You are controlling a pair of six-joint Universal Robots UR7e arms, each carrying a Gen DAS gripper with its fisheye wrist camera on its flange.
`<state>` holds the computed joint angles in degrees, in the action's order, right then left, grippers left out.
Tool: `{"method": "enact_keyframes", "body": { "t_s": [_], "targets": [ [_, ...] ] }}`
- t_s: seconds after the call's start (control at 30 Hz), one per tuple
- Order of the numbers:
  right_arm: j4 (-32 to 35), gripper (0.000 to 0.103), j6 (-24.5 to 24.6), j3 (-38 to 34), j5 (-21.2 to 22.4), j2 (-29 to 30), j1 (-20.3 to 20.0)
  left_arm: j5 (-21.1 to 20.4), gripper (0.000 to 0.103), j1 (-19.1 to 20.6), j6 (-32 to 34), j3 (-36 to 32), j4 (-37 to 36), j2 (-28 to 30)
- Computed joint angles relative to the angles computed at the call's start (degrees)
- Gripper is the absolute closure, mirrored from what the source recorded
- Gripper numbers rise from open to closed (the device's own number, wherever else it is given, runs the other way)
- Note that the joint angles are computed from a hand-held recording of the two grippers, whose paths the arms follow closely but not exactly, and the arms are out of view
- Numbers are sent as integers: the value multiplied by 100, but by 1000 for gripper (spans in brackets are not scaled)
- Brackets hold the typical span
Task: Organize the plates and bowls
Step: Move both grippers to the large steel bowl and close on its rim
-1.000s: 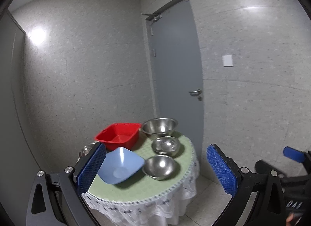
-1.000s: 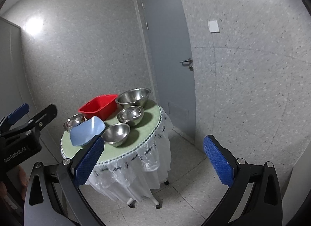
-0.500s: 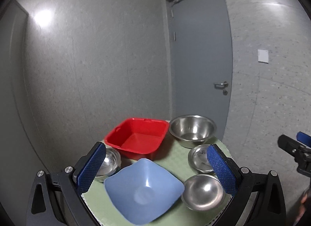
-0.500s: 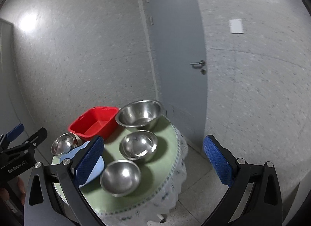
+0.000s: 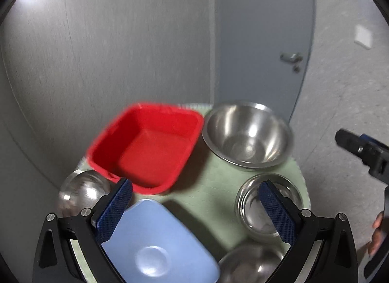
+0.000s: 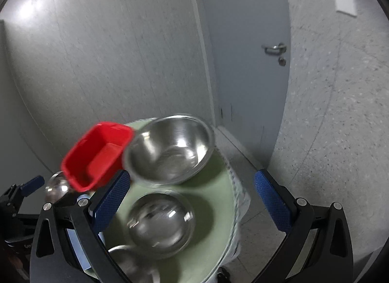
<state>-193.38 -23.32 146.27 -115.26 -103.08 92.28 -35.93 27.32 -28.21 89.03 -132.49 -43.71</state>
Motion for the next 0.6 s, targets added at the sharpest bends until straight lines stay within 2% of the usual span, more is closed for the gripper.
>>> {"method": "enact_keyframes", "body": {
  "t_s": [0.1, 0.2, 0.3, 0.4, 0.47, 0.5, 0.57, 0.6],
  "targets": [
    [572, 0, -228, -628, 194, 428, -552, -344, 5, 410, -652, -877, 636, 639],
    [1436, 0, -216, -1261, 486, 767, -1001, -353, 7, 692, -1116, -1912, 1615, 1367],
    [1926, 0, -491, -1850, 552, 1281, -1204, -374, 17, 911, -1579, -2767, 2415, 1973],
    [2411, 0, -606, -2246, 543, 1612, -1304, -439, 22, 993, -1956, -3290, 2964, 2344],
    [2717, 1, -753, -2394, 708, 1700, -1399, -459, 32, 1058, -2057, -3514, 3173, 2509],
    [2824, 5, -793, -2436, 720, 1713, -1413, -530, 34, 1098, -2093, -3640, 3230, 2596],
    [3077, 22, -853, -2530, 807, 1739, -1455, -647, 45, 1162, -2098, -3629, 3149, 2621],
    [3269, 37, -882, -2613, 918, 1750, -1504, -686, 47, 1185, -2101, -3650, 3130, 2648]
  ]
}}
